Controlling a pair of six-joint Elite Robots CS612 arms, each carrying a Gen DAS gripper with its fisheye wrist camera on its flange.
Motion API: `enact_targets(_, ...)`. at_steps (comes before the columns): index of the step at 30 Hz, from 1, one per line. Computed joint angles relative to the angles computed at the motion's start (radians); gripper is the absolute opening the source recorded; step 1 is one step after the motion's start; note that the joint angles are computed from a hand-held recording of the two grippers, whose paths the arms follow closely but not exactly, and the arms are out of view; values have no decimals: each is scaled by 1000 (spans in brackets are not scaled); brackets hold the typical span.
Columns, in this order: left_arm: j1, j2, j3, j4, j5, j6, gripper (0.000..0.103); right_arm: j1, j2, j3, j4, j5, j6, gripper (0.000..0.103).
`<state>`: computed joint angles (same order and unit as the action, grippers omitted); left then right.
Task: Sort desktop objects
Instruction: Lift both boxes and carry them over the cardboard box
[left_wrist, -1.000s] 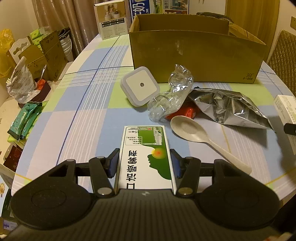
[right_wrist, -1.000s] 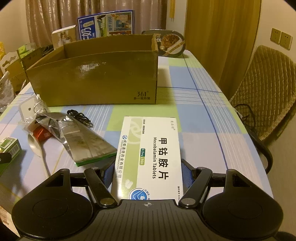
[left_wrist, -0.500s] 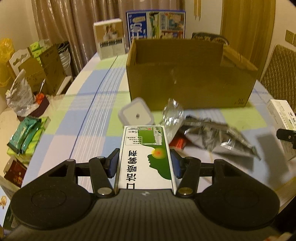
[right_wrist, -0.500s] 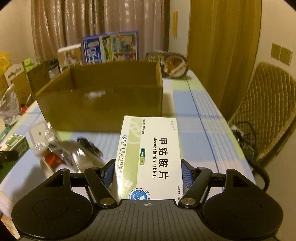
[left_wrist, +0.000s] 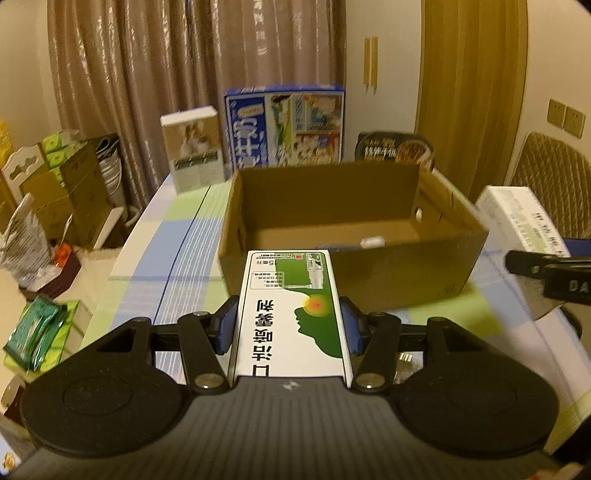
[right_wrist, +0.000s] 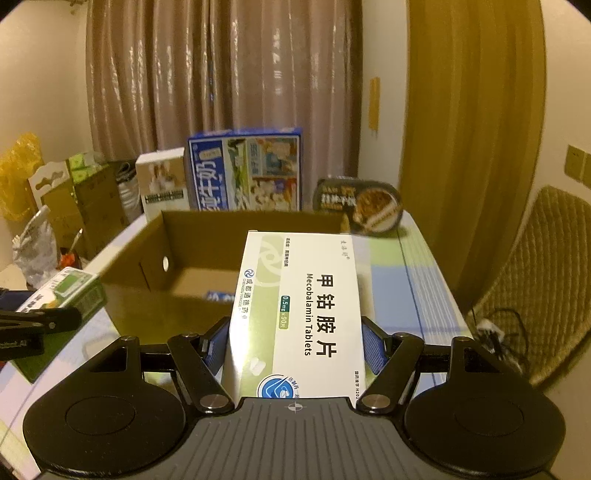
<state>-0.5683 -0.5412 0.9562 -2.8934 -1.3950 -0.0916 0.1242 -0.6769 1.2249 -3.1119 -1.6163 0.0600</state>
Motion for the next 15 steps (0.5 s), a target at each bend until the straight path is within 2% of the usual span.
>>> enact_targets(5, 5, 63, -142, 51, -28, 16, 51, -4, 45, -105, 48, 25, -14, 68)
enact_targets(9, 10, 136, -294, 118, -46, 29, 51, -7, 93, -203, 102, 35, -29, 68)
enact_targets(13, 16, 230, -482, 208, -58, 44, 51, -12, 141, -295, 155, 35, -38, 68)
enact_targets(15, 20, 295, -612, 277, -65, 41, 51, -14, 165, -342, 182, 33, -42, 68)
